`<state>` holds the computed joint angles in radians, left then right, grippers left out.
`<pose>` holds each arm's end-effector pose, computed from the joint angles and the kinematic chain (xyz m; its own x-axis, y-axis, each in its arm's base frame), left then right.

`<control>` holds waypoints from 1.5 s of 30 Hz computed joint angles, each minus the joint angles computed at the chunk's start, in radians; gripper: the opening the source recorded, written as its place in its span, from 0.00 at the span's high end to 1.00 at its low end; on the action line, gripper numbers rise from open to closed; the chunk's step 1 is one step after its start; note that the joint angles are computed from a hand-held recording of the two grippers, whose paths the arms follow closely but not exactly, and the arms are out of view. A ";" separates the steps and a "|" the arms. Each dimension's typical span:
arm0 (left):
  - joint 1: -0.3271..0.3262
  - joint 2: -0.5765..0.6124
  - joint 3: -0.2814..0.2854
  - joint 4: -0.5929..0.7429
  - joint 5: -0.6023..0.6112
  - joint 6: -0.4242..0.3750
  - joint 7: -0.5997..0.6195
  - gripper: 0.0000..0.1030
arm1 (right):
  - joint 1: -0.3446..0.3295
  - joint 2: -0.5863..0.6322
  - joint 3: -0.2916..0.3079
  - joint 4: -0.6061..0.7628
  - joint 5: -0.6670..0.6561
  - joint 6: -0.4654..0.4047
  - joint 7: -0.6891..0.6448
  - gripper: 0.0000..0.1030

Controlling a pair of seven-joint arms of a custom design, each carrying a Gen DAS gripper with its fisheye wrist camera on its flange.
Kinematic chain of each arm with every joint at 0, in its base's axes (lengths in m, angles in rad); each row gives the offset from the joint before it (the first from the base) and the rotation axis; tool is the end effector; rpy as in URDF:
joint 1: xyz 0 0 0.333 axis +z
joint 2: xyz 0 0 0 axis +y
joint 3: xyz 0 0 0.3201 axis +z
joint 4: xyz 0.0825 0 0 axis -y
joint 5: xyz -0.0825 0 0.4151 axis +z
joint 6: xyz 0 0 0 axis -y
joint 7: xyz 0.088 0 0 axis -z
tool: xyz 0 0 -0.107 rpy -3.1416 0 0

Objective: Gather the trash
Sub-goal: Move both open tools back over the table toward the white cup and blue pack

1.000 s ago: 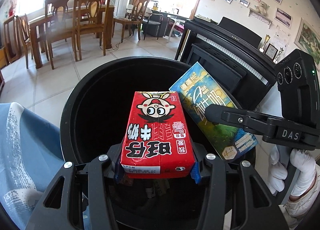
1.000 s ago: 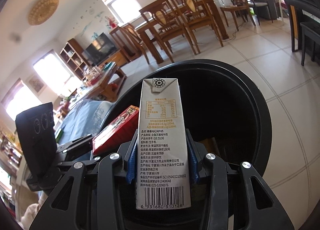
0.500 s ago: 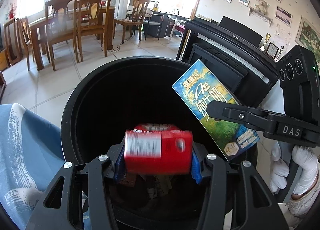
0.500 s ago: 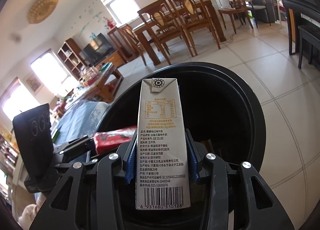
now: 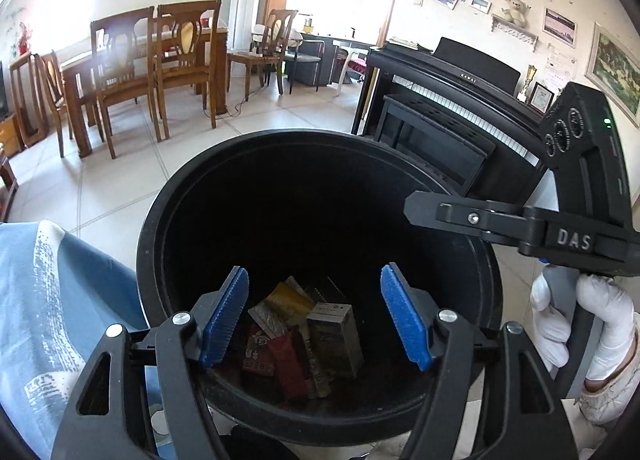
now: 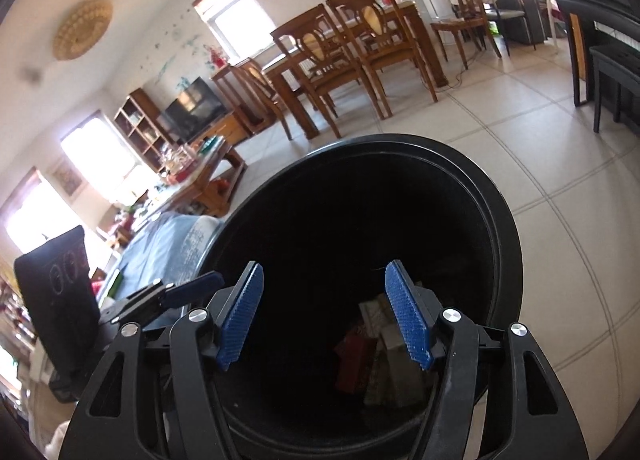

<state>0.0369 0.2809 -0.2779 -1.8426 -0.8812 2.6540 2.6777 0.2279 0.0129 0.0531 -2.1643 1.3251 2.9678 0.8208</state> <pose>0.6767 -0.1302 0.4188 -0.6309 -0.7614 0.1492 -0.5999 0.3567 -0.7161 0.5788 0.0982 0.4281 0.0237 -0.8558 -0.5167 -0.7059 0.3517 -0.6149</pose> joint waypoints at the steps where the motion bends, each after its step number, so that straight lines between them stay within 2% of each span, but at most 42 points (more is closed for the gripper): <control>1: 0.005 -0.004 -0.002 -0.003 -0.010 -0.002 0.008 0.33 | 0.001 0.002 0.001 0.003 0.006 -0.001 -0.003 0.38; 4: 0.012 -0.017 -0.002 -0.014 -0.039 -0.005 0.034 0.32 | 0.003 0.001 0.004 0.006 0.037 -0.007 -0.035 0.38; 6: 0.017 -0.030 0.000 -0.028 -0.062 -0.003 0.054 0.31 | 0.005 0.002 0.005 0.012 0.061 -0.011 -0.059 0.29; 7: 0.020 -0.038 0.004 -0.036 -0.075 -0.006 0.064 0.31 | 0.008 0.002 0.008 0.015 0.074 -0.006 -0.070 0.28; 11: 0.018 -0.070 0.026 -0.069 -0.097 0.007 0.085 0.30 | 0.020 0.013 0.016 0.036 -0.010 -0.020 -0.009 0.24; 14: 0.018 -0.102 0.041 -0.100 -0.129 0.036 0.106 0.12 | 0.030 0.031 0.027 0.066 -0.077 -0.029 0.011 0.21; 19: 0.025 -0.149 0.083 -0.142 -0.177 0.064 0.117 0.09 | 0.043 0.076 0.054 0.134 -0.178 -0.057 0.055 0.16; 20: 0.026 -0.155 0.093 -0.147 -0.173 0.069 0.103 0.05 | 0.044 0.087 0.059 0.150 -0.203 -0.066 0.073 0.14; 29: 0.063 -0.212 0.162 -0.201 -0.170 0.112 0.032 0.05 | 0.069 0.220 0.133 0.342 -0.416 -0.150 0.142 0.12; 39: 0.140 -0.222 0.227 -0.186 -0.217 0.085 -0.033 0.05 | 0.112 0.374 0.215 0.527 -0.645 -0.192 0.115 0.12; 45: 0.186 -0.181 0.242 -0.150 -0.141 0.091 -0.114 0.05 | 0.121 0.449 0.240 0.618 -0.714 -0.242 0.115 0.12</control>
